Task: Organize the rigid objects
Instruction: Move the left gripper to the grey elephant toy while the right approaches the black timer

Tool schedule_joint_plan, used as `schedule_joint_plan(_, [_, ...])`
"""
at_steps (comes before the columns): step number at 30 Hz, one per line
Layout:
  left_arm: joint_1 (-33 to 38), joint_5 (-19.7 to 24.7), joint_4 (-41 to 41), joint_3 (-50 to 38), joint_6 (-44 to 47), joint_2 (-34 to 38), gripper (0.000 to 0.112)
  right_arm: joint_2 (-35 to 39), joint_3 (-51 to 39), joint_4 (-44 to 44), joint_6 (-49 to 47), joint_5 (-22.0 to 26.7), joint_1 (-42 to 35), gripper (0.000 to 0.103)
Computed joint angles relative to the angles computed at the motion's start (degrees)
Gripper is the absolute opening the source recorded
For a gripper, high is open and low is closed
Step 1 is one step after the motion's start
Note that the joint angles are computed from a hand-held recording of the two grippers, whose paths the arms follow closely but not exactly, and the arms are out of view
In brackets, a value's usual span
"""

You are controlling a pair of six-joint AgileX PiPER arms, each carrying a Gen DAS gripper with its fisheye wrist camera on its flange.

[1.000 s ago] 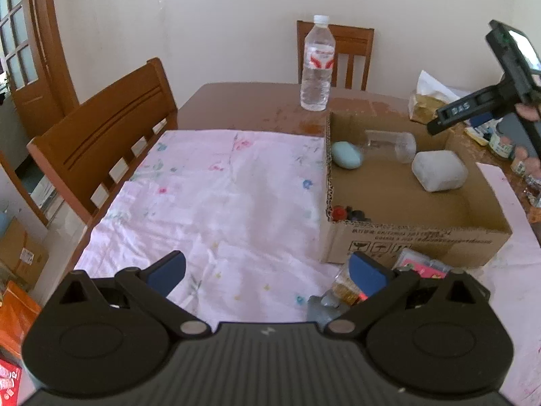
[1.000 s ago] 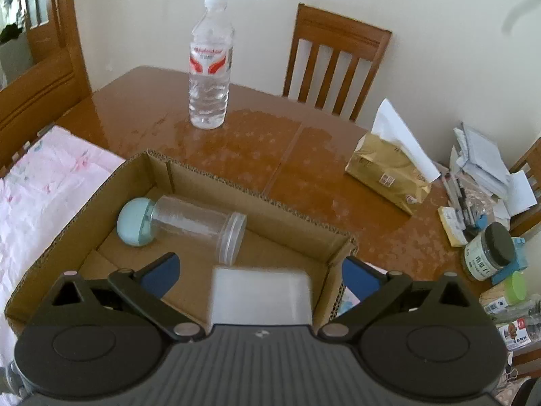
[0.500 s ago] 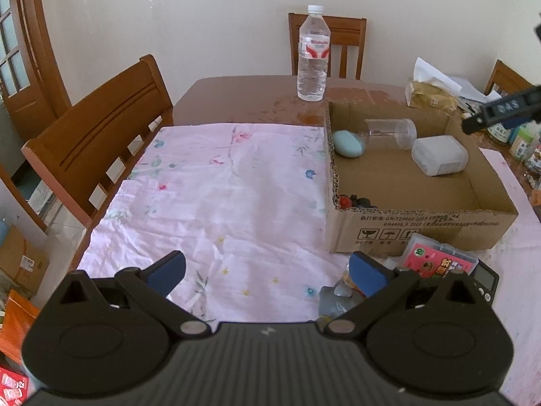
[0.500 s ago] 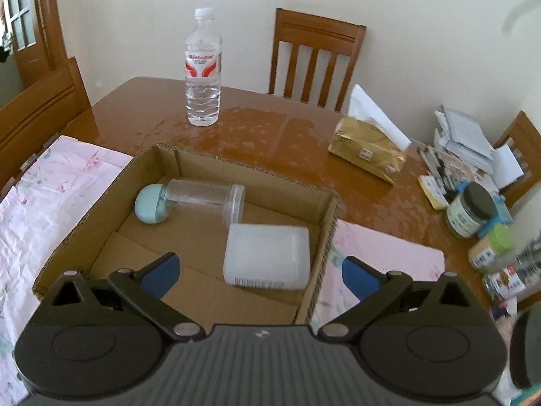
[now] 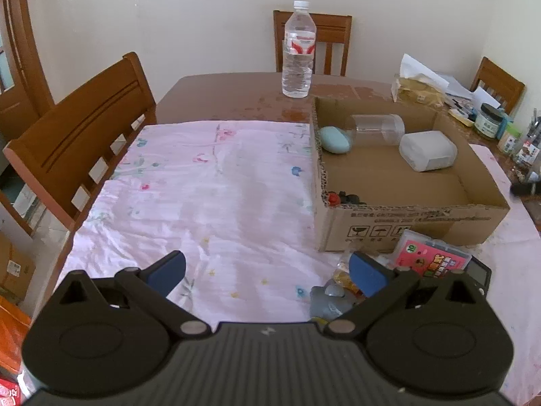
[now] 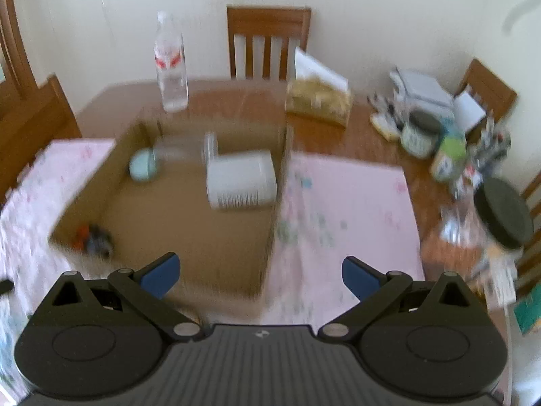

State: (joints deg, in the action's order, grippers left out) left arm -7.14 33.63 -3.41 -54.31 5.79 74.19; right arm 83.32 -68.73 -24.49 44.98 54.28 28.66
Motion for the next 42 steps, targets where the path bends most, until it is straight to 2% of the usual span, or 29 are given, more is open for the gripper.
schedule_joint_plan(7, [0.61, 0.47, -1.74, 0.63, 2.40, -0.16, 0.102, 3.56, 7.46, 5.86, 0.68, -4.59, 0.50, 0.103])
schedule_joint_plan(13, [1.92, 1.48, -1.18, 1.26, 2.28, -0.87, 0.102, 6.91, 8.94, 7.39, 2.33, -9.11, -0.11, 0.103])
schedule_joint_plan(20, [2.99, 2.30, -0.51, 1.71, 1.97, -0.80, 0.102, 7.91, 9.77, 7.49, 3.58, -11.92, -0.39, 0.103])
schedule_joint_plan(27, [2.28, 2.25, -1.55, 1.36, 2.86, 0.05, 0.102, 5.83, 12.15, 7.10, 3.38, -11.14, -0.06, 0.103])
schedule_joint_plan(37, [1.07, 2.08, -2.44, 0.75, 3.97, 0.94, 0.102, 5.31, 11.29, 5.06, -0.18, -6.10, 1.20, 0.103])
schedule_joint_plan(42, [1.49, 2.32, -3.04, 0.45, 4.53, 1.40, 0.102, 2.37, 14.30, 5.63, 1.06, -5.99, -1.62, 0.103])
